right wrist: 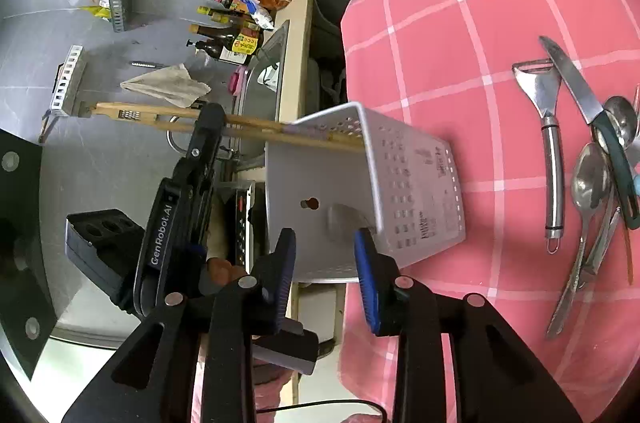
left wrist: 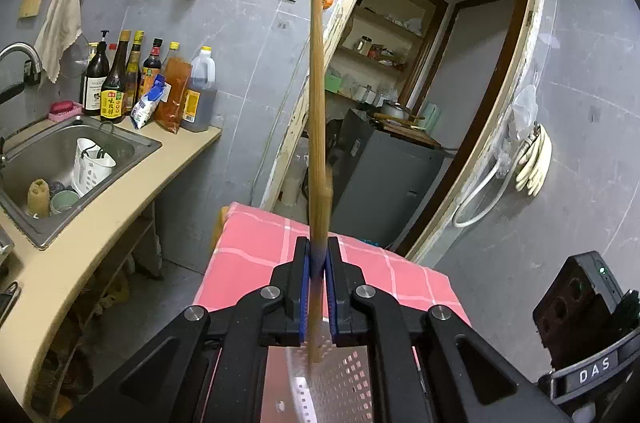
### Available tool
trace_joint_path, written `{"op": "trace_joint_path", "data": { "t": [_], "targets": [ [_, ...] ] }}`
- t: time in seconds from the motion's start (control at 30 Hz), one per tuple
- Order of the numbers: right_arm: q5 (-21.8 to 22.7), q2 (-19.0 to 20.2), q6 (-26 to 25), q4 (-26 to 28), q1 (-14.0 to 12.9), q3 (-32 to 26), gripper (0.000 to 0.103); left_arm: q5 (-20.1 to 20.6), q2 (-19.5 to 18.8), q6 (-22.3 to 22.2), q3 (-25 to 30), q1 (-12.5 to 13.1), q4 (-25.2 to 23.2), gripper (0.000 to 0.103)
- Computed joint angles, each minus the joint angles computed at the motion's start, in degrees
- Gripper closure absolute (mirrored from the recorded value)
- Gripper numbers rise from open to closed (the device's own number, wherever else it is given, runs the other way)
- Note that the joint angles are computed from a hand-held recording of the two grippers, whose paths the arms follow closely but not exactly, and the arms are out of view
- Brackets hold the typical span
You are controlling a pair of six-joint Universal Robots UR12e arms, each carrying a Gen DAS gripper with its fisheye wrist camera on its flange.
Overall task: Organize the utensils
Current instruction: 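Drop the chopsticks into the white caddy while the right tool inserts the fork, then move both tools back over the utensil pile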
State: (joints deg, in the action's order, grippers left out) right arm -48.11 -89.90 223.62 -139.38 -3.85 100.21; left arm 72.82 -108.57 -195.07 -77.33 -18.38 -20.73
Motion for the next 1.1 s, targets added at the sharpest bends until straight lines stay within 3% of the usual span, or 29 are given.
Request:
{"op": "trace_joint_path", "data": {
  "t": [0.13,0.2,0.27,0.3,0.5,0.57,0.8,0.97,1.1],
  "targets": [
    [-4.10,-1.30,-2.08,-0.32,0.28,0.34,0.064,-0.23,0.49,2.23,0.04,0.03,-2.74,0.091],
    [-7.35,-2.24,-4.12,-0.38,0.39,0.64,0.061,-0.66,0.93,2.88,-0.34,0.11,-3.43,0.081],
    [-10.69,-3.12,-6.04,-0.18,0.55,0.75,0.058,-1.02,1.43,2.48,-1.10,0.23,-2.97,0.048],
    [-11.73,-3.48,-6.64,-0.18,0.47,0.91,0.056,-0.93,1.73,2.02,-1.62,0.28,-2.43,0.043],
    [-24.02,-7.04,-10.27,-3.51,0.86,3.43,0.044,-0.69,3.61,1.76,-3.94,0.14,-1.28,0.039],
    [-28.20,-8.30,-11.06,-5.34,0.95,4.51,0.036,0.08,4.50,1.63,-4.92,-0.31,-0.23,0.021],
    [-44.40,-13.35,-15.09,-11.56,1.30,8.85,0.012,0.58,6.09,4.61,-6.41,-2.59,0.86,0.007],
    [-53.78,-15.94,-21.73,-12.53,1.21,10.80,0.009,-0.92,6.35,7.83,-6.50,-4.72,-0.08,0.005],
    [-57.02,-17.28,-26.26,-11.07,0.92,11.41,0.009,-2.12,6.00,9.42,-5.99,-6.29,-2.26,0.005]
  ]
}}
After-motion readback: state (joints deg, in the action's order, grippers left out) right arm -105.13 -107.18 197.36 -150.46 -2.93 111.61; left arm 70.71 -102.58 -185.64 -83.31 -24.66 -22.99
